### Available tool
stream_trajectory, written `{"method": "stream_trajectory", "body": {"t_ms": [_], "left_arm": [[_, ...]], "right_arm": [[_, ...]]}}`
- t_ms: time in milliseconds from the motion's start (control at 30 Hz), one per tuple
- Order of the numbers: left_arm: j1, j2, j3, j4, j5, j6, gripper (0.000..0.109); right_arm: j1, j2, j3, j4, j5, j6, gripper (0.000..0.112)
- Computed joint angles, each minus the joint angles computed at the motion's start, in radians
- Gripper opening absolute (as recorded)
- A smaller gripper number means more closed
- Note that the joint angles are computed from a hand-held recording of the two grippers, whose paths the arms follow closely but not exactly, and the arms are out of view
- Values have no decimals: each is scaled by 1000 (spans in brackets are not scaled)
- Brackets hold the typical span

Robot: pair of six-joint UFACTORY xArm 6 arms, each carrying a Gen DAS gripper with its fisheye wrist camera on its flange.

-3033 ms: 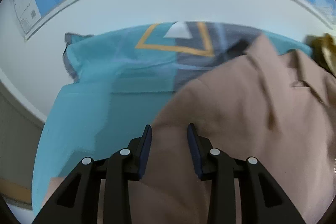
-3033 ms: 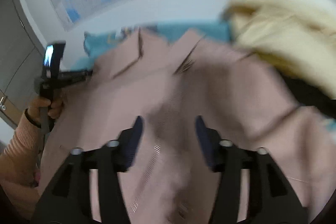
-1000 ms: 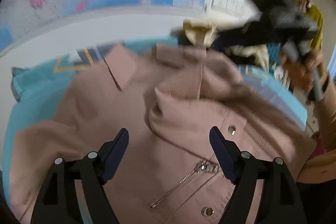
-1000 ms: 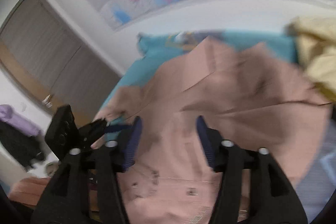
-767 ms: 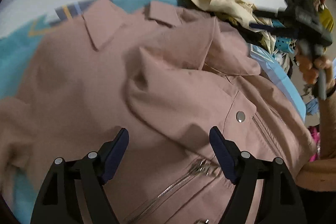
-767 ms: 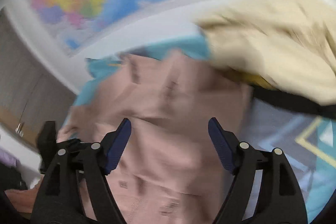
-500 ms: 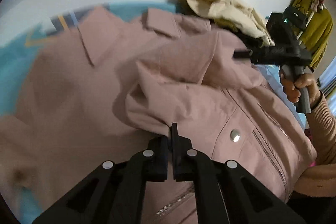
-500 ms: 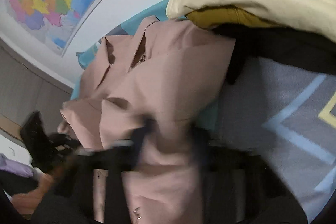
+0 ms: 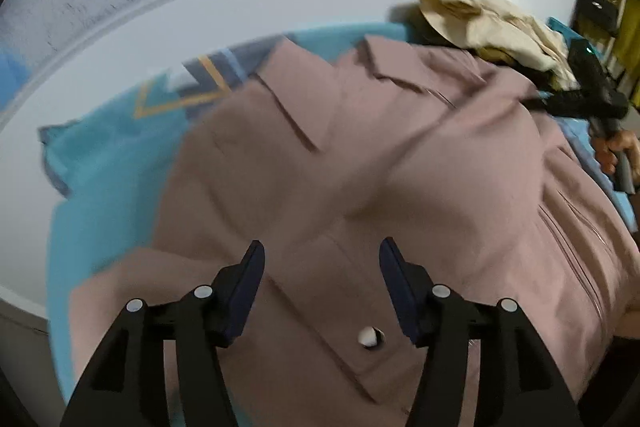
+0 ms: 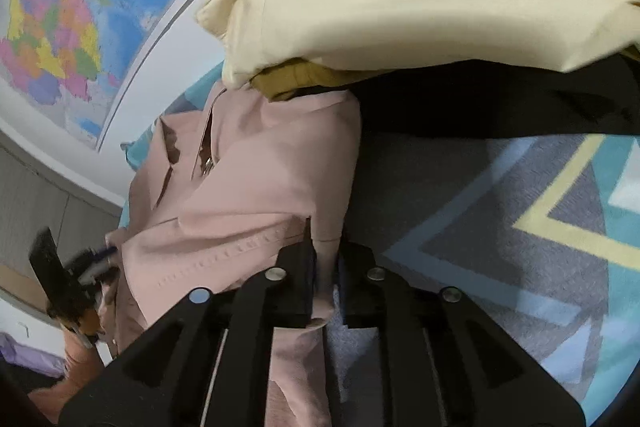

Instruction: Fold large clothes

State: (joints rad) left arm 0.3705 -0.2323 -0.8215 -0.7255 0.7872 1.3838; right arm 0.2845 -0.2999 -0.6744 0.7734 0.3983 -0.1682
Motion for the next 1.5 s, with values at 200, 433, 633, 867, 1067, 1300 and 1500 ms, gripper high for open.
{"method": "stream_trajectory", "body": {"t_ms": [200,433,633,867,1067,1300,1500], "left_arm": [[-17,31,25,76,-16,-30,79],[-46,82,-19,-38,-79,-46,4],[-33,125,-121,-164,-115,-39,6],[-46,211,-149,-42,-180,-171,37],[61,81,-67,-236,-178,13,53],[258,35,-29,-273,-165,95,64],[405,73,-19,-211,-136,89,64]], "right_arm": [[55,-125,63,-352,-98,258,47],[158,-145,36,-410,-117,265,57],[266,-32,-69,-418,-112,191,57],[347,221,-287,-479,0,184,58],[409,337,-420,-630,78,259,57],[468,444,-554,-601,75,194,57],[456,479,-566,-574,132,201,57]]}}
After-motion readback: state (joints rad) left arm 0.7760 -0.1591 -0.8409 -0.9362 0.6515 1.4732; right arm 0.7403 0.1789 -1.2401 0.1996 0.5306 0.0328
